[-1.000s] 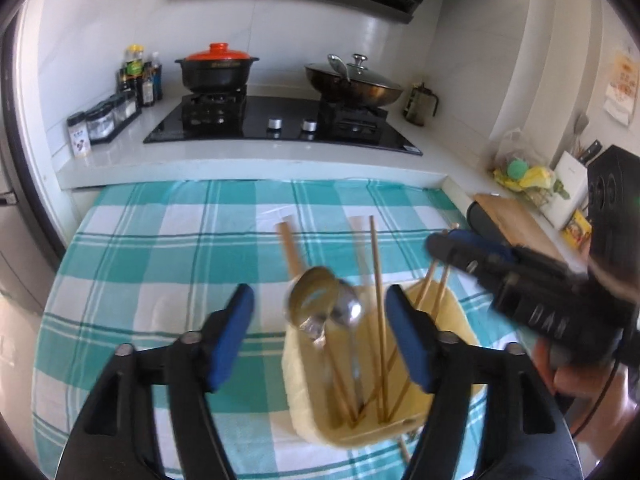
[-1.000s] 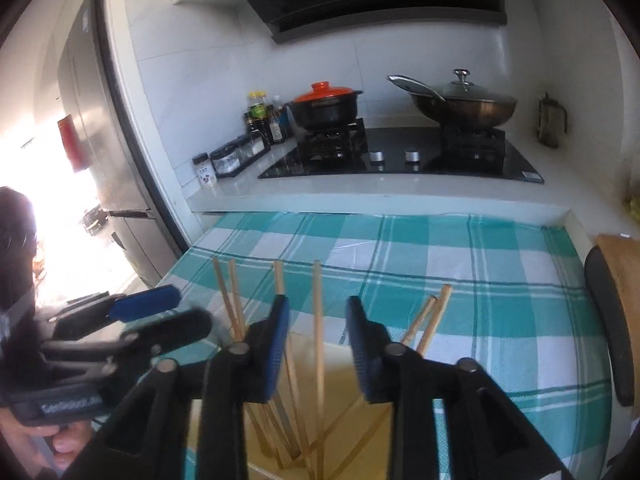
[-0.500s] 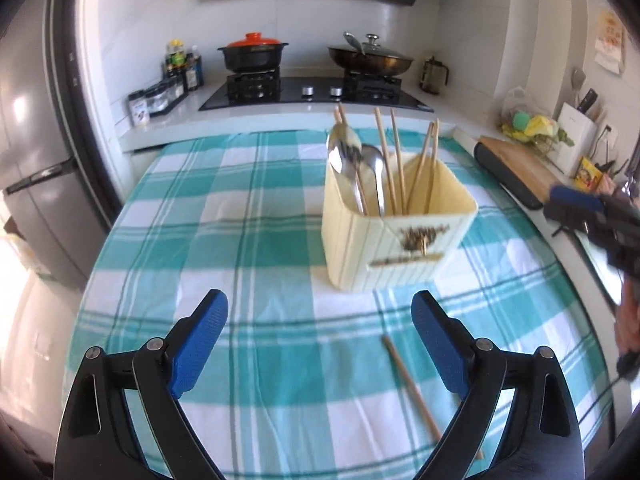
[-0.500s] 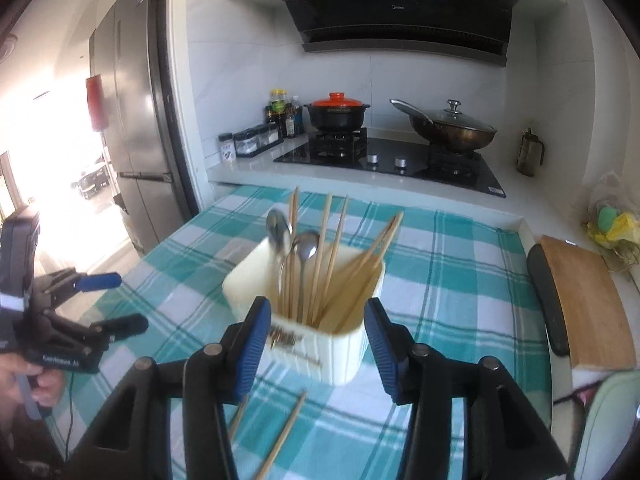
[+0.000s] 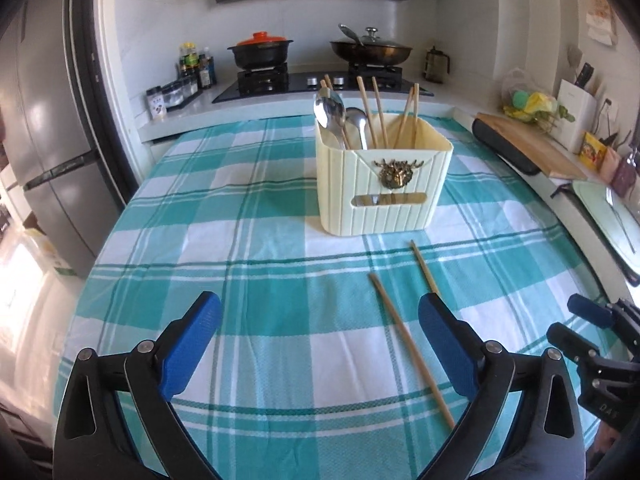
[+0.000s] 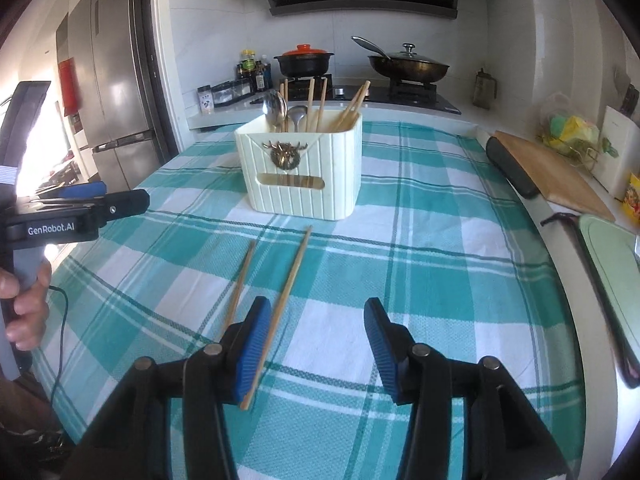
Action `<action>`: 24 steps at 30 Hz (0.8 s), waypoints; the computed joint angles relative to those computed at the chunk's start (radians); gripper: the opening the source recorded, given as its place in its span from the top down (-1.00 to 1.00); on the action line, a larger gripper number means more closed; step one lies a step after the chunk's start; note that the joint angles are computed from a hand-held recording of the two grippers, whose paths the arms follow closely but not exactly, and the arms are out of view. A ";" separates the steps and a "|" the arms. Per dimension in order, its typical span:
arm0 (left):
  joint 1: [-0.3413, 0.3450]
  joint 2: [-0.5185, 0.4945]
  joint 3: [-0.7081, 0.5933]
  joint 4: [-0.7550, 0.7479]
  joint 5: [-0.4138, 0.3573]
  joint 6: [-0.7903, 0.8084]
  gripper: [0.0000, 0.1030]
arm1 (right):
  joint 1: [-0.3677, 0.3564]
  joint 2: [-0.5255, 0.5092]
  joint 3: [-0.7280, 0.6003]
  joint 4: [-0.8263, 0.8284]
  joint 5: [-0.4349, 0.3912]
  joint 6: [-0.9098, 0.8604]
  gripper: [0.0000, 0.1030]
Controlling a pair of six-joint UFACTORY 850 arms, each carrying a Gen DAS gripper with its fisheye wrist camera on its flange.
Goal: Organize utensils
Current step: 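Withdraw both tools from the holder toward the last two chopsticks on the cloth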
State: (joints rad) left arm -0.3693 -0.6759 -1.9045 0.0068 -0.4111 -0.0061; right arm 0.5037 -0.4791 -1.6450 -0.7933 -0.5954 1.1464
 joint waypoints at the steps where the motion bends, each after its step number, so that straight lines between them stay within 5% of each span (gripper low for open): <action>1: 0.003 0.008 0.025 -0.022 0.006 0.010 -0.94 | 0.008 0.005 0.016 -0.028 -0.008 0.038 0.04; 10: -0.007 -0.039 0.027 -0.233 -0.062 0.170 -0.93 | -0.011 0.011 0.075 0.083 0.075 0.014 0.04; 17: -0.025 -0.174 -0.173 -0.161 -0.180 0.076 -0.93 | -0.066 -0.051 -0.013 0.379 0.070 -0.253 0.04; 24: -0.022 -0.244 -0.277 -0.113 -0.233 -0.016 -0.93 | -0.075 -0.129 -0.126 0.394 0.044 -0.351 0.14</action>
State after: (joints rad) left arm -0.3918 -0.9194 -2.1819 -0.1059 -0.6439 -0.0223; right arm 0.4286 -0.6085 -1.7705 -0.3998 -0.5513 0.7956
